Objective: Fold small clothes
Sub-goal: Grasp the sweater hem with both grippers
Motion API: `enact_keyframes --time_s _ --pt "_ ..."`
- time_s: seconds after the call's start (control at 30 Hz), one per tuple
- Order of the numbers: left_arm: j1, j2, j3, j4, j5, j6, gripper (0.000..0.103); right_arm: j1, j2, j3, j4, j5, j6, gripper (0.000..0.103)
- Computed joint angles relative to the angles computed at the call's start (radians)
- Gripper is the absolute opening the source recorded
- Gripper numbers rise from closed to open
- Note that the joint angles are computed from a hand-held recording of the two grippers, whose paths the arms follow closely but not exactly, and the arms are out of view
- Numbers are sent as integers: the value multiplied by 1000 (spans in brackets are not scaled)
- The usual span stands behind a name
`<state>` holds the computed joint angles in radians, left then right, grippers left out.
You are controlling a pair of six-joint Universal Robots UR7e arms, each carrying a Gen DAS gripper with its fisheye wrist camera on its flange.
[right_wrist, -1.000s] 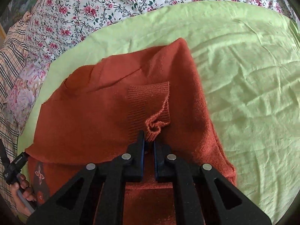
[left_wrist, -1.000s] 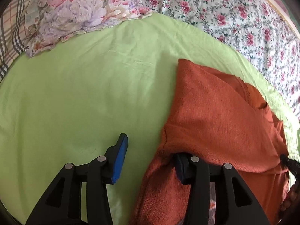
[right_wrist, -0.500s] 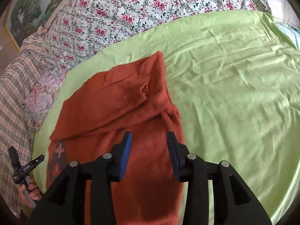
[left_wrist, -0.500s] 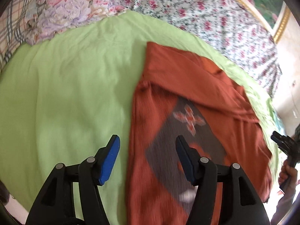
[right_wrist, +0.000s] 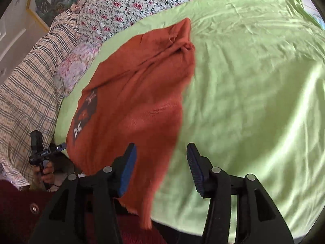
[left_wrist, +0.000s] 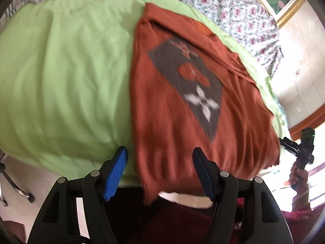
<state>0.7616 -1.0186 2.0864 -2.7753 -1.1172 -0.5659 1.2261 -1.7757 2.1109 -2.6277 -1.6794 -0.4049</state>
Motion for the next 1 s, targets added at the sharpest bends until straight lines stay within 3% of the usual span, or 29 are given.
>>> enact_keyframes --time_s 0.13,0.23,0.3,0.4,0.43,0.47,0.5,0.53,0.8,0.9,1.0 --pt "10 2 32 -47 -56 30 65 -84 -91 41 125 126 -52 53" --pt "16 9 28 -59 -70 55 61 -103 -104 51 188 176 -105 53" --pt "13 12 22 -47 -60 71 53 -103 -92 57 204 201 -125 53" --pt "9 8 15 -17 -31 90 27 -90 -63 72 169 218 -146 52" --pt "12 2 20 -21 -36 97 14 -92 -56 74 156 233 -143 47" --pt "15 -4 27 -39 -46 104 10 -92 -50 76 141 238 -137 30" --pt "14 -7 31 -47 -43 106 8 -89 -46 77 129 229 -128 20" --pt "8 -10 36 -58 -35 106 6 -88 -41 76 123 207 -112 8" --pt "2 -28 60 -135 -48 133 5 -141 -172 118 224 260 -165 7" --pt "29 -13 37 -97 -87 140 7 -154 -163 114 244 271 -161 7" --pt "48 -5 26 -75 -129 139 15 -153 -132 97 261 276 -157 10"
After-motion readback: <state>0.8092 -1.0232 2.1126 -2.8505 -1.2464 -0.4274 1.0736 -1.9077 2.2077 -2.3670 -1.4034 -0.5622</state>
